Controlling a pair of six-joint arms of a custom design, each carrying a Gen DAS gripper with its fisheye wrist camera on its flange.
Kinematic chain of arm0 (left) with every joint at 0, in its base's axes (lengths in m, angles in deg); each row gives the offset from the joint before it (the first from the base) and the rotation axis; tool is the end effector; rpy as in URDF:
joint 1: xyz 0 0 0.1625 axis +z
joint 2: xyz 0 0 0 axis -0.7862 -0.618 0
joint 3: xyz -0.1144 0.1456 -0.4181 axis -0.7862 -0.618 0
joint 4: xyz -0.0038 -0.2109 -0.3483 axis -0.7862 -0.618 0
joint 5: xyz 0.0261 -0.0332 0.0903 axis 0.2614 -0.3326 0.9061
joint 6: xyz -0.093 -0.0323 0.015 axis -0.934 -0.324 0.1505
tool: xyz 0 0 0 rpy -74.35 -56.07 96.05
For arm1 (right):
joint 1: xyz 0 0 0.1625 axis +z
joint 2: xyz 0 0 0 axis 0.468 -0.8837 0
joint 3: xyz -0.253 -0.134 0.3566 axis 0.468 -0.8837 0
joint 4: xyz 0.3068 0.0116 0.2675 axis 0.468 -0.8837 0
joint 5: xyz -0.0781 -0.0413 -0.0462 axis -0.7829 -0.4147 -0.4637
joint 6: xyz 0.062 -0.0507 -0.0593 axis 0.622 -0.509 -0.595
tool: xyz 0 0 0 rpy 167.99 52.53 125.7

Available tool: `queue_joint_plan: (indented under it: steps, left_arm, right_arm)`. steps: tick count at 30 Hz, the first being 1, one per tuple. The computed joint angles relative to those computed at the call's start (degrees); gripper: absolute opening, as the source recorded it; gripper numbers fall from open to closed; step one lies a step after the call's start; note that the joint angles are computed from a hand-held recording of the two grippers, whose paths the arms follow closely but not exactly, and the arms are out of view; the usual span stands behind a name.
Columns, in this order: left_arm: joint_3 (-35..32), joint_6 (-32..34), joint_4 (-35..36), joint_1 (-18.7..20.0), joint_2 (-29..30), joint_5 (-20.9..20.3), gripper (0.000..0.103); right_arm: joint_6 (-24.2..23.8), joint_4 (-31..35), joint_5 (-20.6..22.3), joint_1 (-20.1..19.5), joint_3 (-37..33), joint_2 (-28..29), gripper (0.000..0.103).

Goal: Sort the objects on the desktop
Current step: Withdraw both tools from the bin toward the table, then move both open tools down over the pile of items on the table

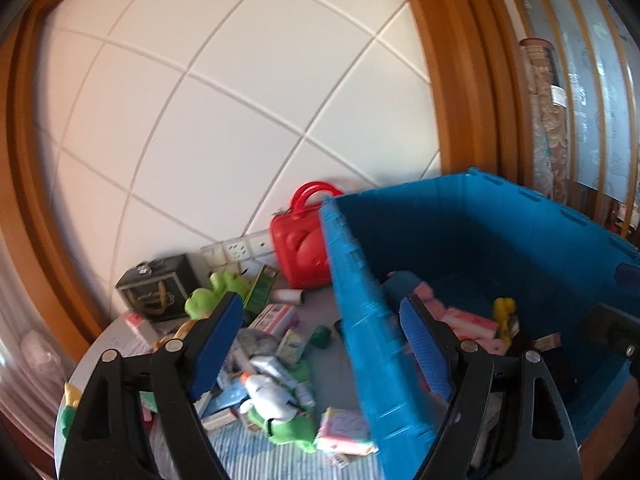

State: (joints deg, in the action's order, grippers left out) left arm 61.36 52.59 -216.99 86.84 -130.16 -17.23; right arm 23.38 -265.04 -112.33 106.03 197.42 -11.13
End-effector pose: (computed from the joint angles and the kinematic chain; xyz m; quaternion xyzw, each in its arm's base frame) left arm -0.3547 -0.5069 0.3141 0.3858 0.7645 -0.4247 0.2937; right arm 0.4153 -0.3686 0.3222 0.0911 -0.7916 0.5108 0.3226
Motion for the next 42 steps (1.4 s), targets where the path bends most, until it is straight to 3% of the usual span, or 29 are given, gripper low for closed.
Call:
queue_joint_plan:
  steps: [7, 16, 22, 26, 31, 42]
  left_arm:
    - [3.9, 1.5, 0.1, 5.0, -5.7, -0.1, 0.081]
    - [4.3, 14.3, -2.3, 16.6, -13.2, -2.5, 0.081]
    - [0.7, 20.1, -0.3, 25.1, -14.1, -4.5, 0.081]
    - [-0.8, 22.7, 0.1, 28.7, -13.7, -6.2, 0.081]
    - [-2.6, 21.8, 2.5, 31.9, -11.9, -6.3, 0.081]
    - [-10.0, 21.2, 2.3, 34.5, -6.2, -2.3, 0.081]
  right_arm:
    - [0.5, 0.9, 1.9, 1.2, -5.6, 6.7, 0.088]
    - [-0.9, 2.5, 6.2, 2.2, -18.6, 19.6, 0.092]
    - [4.6, 8.0, 9.3, 0.7, -24.4, 26.6, 0.093]
    - [8.6, 10.8, 11.5, -0.8, -26.0, 29.8, 0.093]
    - [11.1, 14.2, 13.9, -3.2, -25.9, 31.5, 0.093]
    - [8.1, 19.9, 21.0, -8.8, -29.6, 33.6, 0.092]
